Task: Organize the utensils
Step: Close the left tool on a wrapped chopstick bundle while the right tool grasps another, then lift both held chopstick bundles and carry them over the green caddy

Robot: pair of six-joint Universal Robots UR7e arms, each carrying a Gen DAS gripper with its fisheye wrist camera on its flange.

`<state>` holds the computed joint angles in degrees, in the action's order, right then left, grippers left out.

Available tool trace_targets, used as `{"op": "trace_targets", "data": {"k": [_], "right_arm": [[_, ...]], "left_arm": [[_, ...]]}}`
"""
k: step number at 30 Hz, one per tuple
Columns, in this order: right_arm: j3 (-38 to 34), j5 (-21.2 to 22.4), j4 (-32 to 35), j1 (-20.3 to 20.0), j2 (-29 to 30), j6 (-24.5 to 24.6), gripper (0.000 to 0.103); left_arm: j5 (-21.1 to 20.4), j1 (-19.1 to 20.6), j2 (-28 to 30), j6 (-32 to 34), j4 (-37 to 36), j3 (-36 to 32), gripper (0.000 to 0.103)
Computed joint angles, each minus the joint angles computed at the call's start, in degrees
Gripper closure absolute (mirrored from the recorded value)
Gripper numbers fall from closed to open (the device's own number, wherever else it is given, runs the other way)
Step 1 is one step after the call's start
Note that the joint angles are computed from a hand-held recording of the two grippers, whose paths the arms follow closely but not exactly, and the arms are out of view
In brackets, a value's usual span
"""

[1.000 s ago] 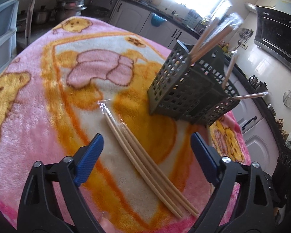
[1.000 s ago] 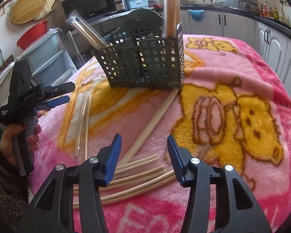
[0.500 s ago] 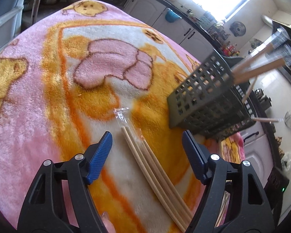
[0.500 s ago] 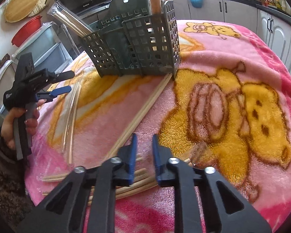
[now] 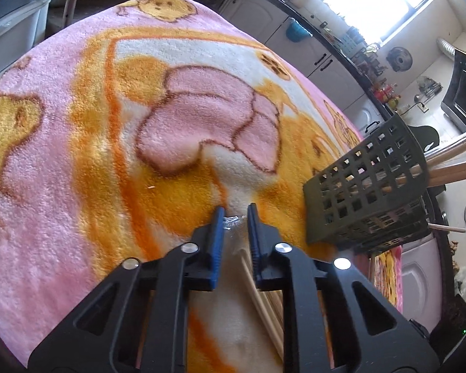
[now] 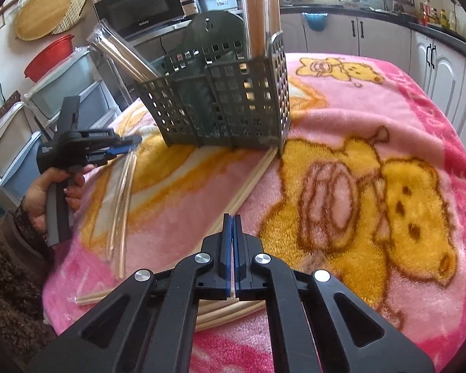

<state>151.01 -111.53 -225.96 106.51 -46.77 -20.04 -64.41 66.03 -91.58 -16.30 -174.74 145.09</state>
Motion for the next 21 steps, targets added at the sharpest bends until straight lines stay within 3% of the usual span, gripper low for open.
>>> {"op": "trace_targets", "data": {"k": [4, 7, 15, 21], "right_arm": [[-0.2, 0.0, -0.8, 1.5, -0.5, 0.1, 0.102], [-0.5, 0.1, -1.3, 2.6, -0.9, 0.3, 0.102], [-1.3, 1.0, -2.9, 6.5, -1.6, -0.5, 0.102], [-1.7, 1.6, -4.1, 9.1, -1.8, -0.9, 0.102]], "left_arm": [[-1.3, 0.5, -1.7, 0.7, 0.0, 0.4, 0.098], [-0.8, -1.4, -5.1, 1.4, -1.6, 2.1, 0.099], [2.9, -11.4, -17.7, 1.3, 2.3, 5.7, 0.102], [5.1, -19.1, -23.4, 0.1, 5.6, 7.1, 0.102]]}}
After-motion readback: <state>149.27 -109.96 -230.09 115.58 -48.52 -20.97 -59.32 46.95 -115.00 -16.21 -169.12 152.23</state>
